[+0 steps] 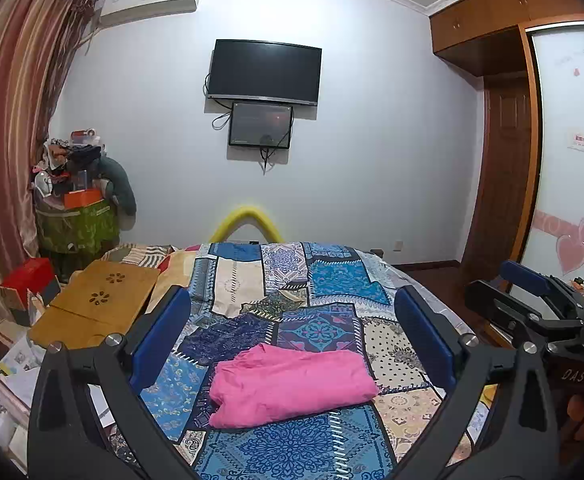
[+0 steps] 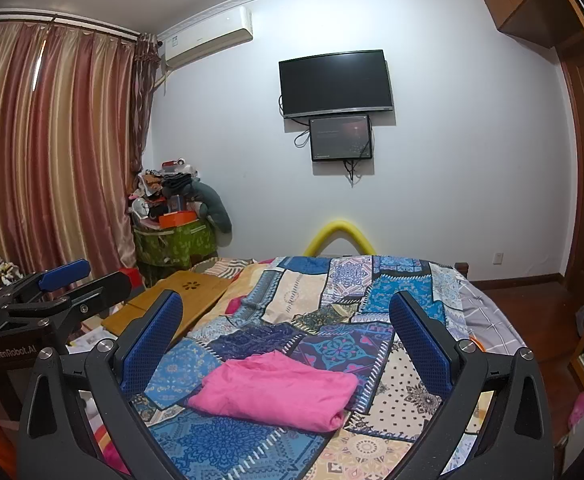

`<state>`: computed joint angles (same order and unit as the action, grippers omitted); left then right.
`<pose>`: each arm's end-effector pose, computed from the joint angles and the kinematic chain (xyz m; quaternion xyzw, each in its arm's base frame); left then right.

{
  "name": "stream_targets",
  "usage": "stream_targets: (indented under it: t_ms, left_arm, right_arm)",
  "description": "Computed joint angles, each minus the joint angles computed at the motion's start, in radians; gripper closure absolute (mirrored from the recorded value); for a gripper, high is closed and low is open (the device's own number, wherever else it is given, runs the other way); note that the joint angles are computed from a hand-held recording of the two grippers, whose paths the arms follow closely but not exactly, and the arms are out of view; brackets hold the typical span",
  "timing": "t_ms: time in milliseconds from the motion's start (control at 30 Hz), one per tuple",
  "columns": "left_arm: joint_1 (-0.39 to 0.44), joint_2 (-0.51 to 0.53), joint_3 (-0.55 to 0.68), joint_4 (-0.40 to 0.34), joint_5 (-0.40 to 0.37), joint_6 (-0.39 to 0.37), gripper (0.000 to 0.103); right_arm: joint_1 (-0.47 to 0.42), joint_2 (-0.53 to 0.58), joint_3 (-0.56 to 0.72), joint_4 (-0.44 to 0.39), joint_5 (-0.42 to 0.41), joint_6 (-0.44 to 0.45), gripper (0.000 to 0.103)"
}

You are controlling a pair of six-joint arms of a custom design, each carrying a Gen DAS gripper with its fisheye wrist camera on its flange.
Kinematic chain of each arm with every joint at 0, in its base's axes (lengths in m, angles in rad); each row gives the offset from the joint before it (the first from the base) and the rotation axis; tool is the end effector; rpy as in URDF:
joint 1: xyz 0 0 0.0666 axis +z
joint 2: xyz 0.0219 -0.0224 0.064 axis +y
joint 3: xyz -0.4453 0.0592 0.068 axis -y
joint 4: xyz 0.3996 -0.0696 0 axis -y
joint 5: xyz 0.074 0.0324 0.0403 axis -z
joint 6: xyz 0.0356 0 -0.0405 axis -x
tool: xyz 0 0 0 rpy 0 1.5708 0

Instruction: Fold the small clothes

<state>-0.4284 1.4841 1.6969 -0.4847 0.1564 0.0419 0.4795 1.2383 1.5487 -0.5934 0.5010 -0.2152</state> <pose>0.4949 -0.2325 0.6350 0.1988 0.7701 -0.2010 0.5718 0.3828 0.1793 0.6662 0.0454 0.7877 0.0116 0.6143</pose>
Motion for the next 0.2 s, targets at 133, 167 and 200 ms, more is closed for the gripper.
stream_targets:
  t_ms: [133,167,200]
  left_arm:
    - [-0.001,0.008,0.013,-0.016,-0.004,0.006,0.0]
    - [-0.001,0.009,0.014,-0.017,-0.004,0.007,0.0]
    - [-0.002,0.012,0.019,-0.023,-0.004,0.009,0.0]
  right_arm:
    - [0.003,-0.001,0.0,0.001,0.006,-0.005,0.001]
    - [0.004,-0.001,-0.002,0.002,0.007,-0.006,0.001]
    - [0.004,-0.001,-0.002,0.002,0.008,-0.006,0.001]
